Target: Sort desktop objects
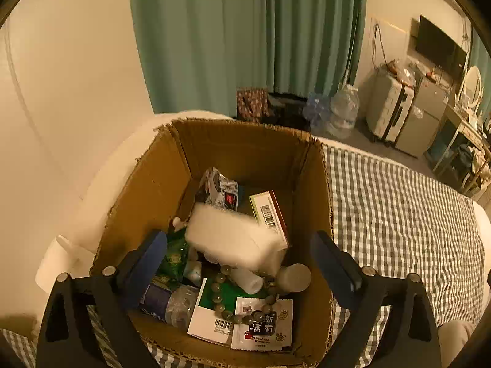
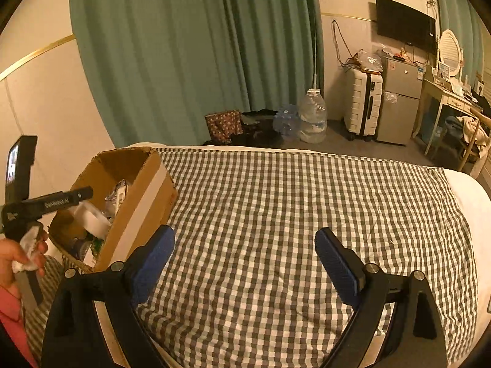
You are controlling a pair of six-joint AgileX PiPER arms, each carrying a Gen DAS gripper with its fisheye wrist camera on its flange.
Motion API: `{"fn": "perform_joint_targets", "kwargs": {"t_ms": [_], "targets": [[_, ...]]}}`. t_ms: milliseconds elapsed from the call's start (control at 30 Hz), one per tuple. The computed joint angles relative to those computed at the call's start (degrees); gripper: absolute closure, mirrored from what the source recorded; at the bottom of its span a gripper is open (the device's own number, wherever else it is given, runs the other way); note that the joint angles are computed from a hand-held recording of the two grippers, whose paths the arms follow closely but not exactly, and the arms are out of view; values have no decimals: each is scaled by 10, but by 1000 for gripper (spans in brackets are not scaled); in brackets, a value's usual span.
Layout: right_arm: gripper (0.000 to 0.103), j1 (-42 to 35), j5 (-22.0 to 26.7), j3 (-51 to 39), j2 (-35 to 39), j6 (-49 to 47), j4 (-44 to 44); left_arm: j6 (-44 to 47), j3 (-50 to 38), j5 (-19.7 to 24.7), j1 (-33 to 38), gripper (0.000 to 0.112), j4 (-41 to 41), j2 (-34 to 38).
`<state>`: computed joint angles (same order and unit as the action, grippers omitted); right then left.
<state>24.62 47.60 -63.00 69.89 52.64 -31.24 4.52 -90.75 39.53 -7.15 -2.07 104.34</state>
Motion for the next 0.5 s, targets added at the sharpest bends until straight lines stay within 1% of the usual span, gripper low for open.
{"fn": "perform_joint_targets", "kwargs": {"t_ms": [67, 100, 167, 233, 300, 400, 500], "targets": [[10, 3, 12, -9, 6, 2, -4, -19, 29, -20, -5, 12, 11, -22], [10, 9, 17, -12, 10, 9, -8, -28, 60, -39, -6, 12, 13, -46], [9, 24, 26, -18, 16, 31, -18, -20, 107, -69, -7, 9, 1, -82], [7, 44, 37, -27, 21, 63, -34, -49, 162, -98, -25, 9, 26, -126], [0, 65, 48, -36, 27, 101, -56, -49, 180, -106, -40, 9, 23, -148], [0, 97, 67, -52, 42, 149, -84, -60, 190, -106, -64, 9, 39, -171], [0, 134, 89, -71, 66, 159, -100, -59, 200, -114, -76, 9, 51, -183]]}}
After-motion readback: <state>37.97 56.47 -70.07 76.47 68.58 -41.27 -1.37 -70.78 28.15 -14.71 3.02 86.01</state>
